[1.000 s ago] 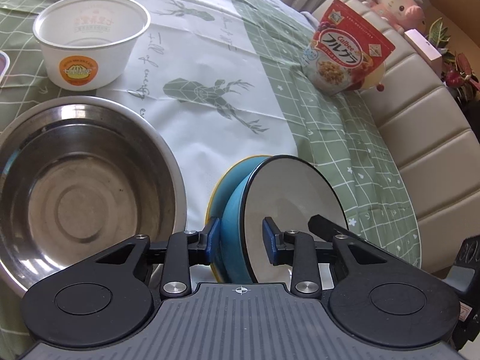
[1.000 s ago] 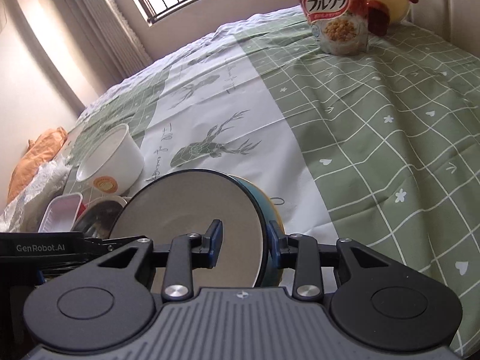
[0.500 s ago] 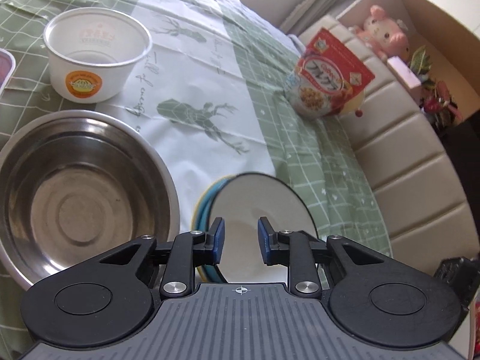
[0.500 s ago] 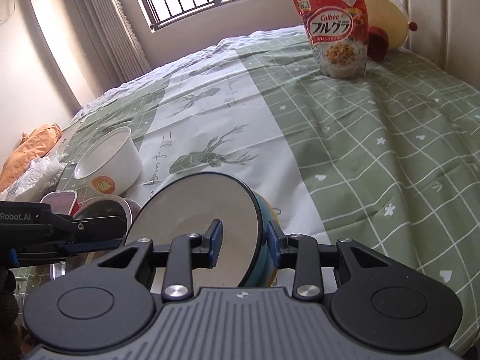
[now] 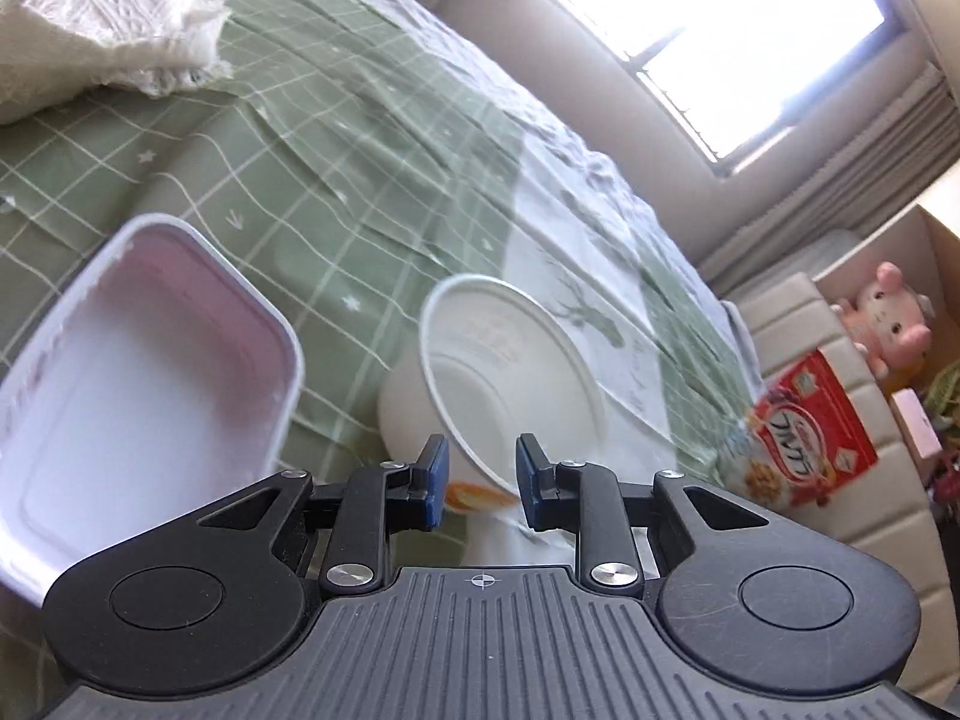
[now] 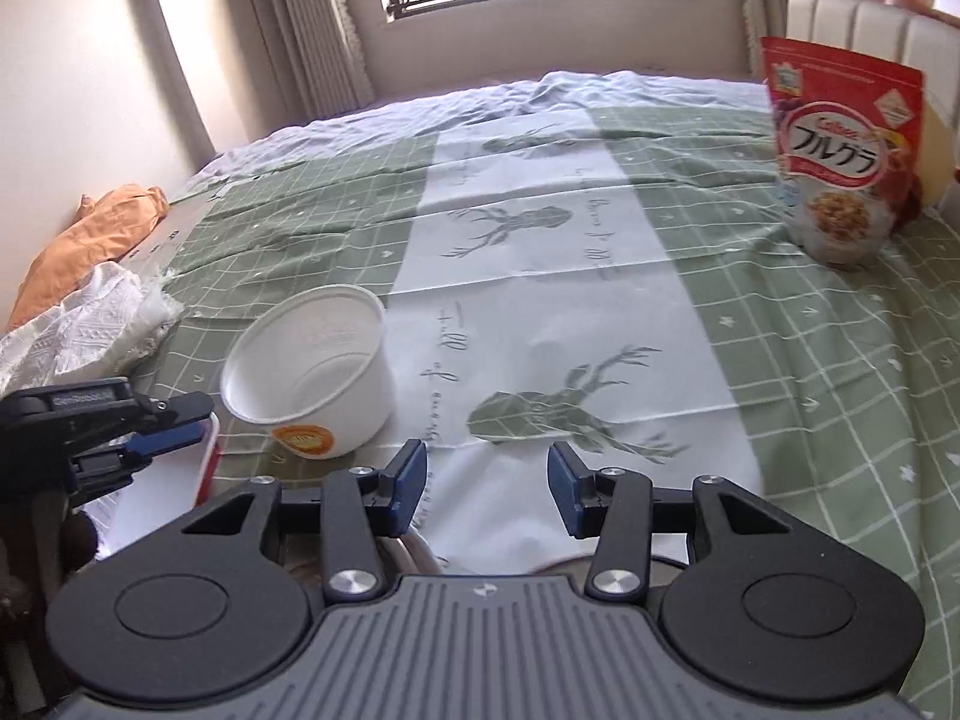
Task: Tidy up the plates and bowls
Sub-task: 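Grasp the white bowl with the orange label using the right tool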
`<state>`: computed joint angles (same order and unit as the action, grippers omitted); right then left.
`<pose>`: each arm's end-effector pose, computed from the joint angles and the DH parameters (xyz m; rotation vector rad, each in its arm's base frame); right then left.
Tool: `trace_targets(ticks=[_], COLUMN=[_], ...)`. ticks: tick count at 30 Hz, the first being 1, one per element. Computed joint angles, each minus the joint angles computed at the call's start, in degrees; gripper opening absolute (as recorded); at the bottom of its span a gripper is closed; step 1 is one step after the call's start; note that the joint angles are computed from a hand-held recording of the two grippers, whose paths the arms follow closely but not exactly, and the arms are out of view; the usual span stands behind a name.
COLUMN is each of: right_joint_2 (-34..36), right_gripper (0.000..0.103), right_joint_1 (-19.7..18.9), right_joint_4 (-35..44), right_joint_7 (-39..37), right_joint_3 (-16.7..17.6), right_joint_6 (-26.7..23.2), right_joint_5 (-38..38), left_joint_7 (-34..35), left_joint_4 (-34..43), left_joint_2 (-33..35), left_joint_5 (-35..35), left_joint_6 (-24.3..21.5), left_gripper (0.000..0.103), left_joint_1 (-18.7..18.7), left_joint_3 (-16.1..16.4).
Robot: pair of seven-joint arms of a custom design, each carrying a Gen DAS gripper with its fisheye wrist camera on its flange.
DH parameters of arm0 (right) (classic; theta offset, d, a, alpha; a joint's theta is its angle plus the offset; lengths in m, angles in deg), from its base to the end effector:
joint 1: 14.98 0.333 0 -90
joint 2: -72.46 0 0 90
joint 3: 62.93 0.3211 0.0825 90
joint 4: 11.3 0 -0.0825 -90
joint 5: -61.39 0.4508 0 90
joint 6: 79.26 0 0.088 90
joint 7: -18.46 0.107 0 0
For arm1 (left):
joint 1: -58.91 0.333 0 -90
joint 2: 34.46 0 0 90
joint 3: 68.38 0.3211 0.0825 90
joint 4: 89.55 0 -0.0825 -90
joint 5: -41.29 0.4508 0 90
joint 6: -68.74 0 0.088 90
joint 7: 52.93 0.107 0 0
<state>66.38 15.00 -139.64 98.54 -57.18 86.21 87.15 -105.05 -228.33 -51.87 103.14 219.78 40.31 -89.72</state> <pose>0.5074 0.3351 0.4675 -1.9805 1.3011 -0.2152 0.3950 -0.3622 0.4256 -2.4524 0.8388 -1.2035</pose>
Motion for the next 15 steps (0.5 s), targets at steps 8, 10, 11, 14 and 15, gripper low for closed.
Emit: trace_targets(ticks=[8, 10, 11, 14, 15], right_joint_2=[22.0, 27.6, 30.0, 34.8, 34.7], right_gripper=[0.053, 0.053, 0.053, 0.045, 0.041], right_joint_1=[-1.8, -2.3, -2.3, -2.0, -2.0], right_joint_4=[25.8, 32.1, 34.9, 40.3, 39.9], right_joint_7=[17.4, 18.6, 19.7, 22.5, 22.9], right_joint_3=[4.5, 5.9, 6.2, 6.5, 6.5], right_joint_6=[-12.5, -17.1, -19.3, -24.2, -23.8], right_joint_5=[-16.2, -16.4, -16.8, -17.6, -18.1], left_joint_7=[1.1, 1.5, 1.6, 0.3, 0.5], left_joint_4=[1.9, 3.1, 3.4, 4.5, 4.6], left_joint_2=[7.5, 9.9, 10.7, 12.5, 12.4], left_joint_5=[3.7, 4.5, 4.7, 7.6, 7.9], left_joint_6=[10.4, 12.1, 12.6, 13.8, 13.3], left_gripper=[0.028, 0.028, 0.028, 0.031, 0.031], left_joint_1=[5.1, 5.4, 5.5, 5.6, 5.4], left_joint_3=[4.1, 4.6, 4.9, 5.4, 5.5])
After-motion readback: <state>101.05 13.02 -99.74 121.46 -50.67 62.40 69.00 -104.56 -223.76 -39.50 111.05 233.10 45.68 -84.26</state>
